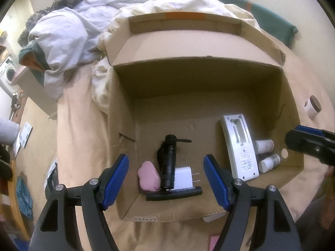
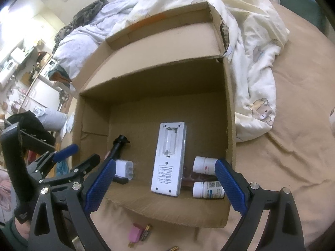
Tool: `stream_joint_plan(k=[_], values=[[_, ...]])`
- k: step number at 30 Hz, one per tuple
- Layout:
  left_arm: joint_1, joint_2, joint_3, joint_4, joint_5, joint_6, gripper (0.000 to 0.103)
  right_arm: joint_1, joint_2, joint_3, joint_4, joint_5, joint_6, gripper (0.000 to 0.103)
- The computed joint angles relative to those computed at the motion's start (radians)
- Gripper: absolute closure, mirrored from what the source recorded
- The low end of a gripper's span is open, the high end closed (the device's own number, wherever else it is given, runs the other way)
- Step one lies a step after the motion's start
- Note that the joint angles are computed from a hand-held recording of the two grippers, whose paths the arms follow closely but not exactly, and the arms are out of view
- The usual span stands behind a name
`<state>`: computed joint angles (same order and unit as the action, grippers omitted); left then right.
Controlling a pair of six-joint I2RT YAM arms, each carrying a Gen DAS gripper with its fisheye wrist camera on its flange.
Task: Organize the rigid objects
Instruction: 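Open both tools and raise them above the box, then move both tools back to the items beside the box and grasp the pink lighter with the left tool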
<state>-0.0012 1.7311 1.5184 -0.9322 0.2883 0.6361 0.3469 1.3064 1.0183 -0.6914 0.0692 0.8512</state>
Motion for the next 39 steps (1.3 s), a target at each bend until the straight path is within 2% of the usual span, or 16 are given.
stream_joint_plan(k=[2, 6, 8, 14, 17, 20, 25, 30, 33, 36, 38, 39], values=[[0.007, -0.017, -0.007, 0.000, 0.009, -0.009, 0.032, 0.015, -0.026, 0.006, -0.011, 0.012, 0.001, 0.002], [0.036, -0.030, 0.030, -0.113, 0.080, -0.002, 0.032, 0.065, -0.076, 0.029, -0.066, 0.065, -0.001, 0.002], [0.053, -0.063, 0.014, -0.127, 0.098, 0.003, 0.032, 0.086, -0.098, 0.038, -0.103, 0.083, 0.004, 0.002], [0.087, -0.147, -0.079, -0.159, 0.120, 0.082, 0.032, 0.158, -0.182, -0.009, -0.175, 0.086, 0.134, 0.002], [0.083, -0.198, -0.170, -0.148, 0.096, 0.135, 0.032, 0.212, -0.220, -0.065, -0.193, 0.099, 0.240, 0.002], [0.061, -0.217, -0.258, -0.138, 0.031, 0.178, 0.032, 0.228, -0.267, -0.146, -0.161, 0.055, 0.337, 0.002], [0.015, -0.184, -0.358, -0.141, -0.073, 0.193, 0.033, 0.230, -0.247, -0.162, -0.168, 0.053, 0.344, 0.002], [0.006, -0.119, -0.376, -0.170, -0.109, 0.194, 0.049, 0.197, -0.228, -0.184, -0.156, 0.014, 0.323, 0.002], [0.003, -0.102, -0.386, -0.171, -0.113, 0.204, 0.050, 0.193, -0.226, -0.184, -0.153, 0.013, 0.315, 0.002], [-0.007, -0.098, -0.411, -0.144, -0.135, 0.209, 0.064, 0.195, -0.212, -0.175, -0.154, 0.016, 0.307, 0.002], [-0.005, -0.074, -0.391, -0.182, -0.111, 0.214, 0.080, 0.192, -0.198, -0.164, -0.155, 0.013, 0.301, 0.002], [-0.006, -0.070, -0.382, -0.199, -0.104, 0.214, 0.080, 0.191, -0.195, -0.165, -0.154, 0.011, 0.300, 0.002]])
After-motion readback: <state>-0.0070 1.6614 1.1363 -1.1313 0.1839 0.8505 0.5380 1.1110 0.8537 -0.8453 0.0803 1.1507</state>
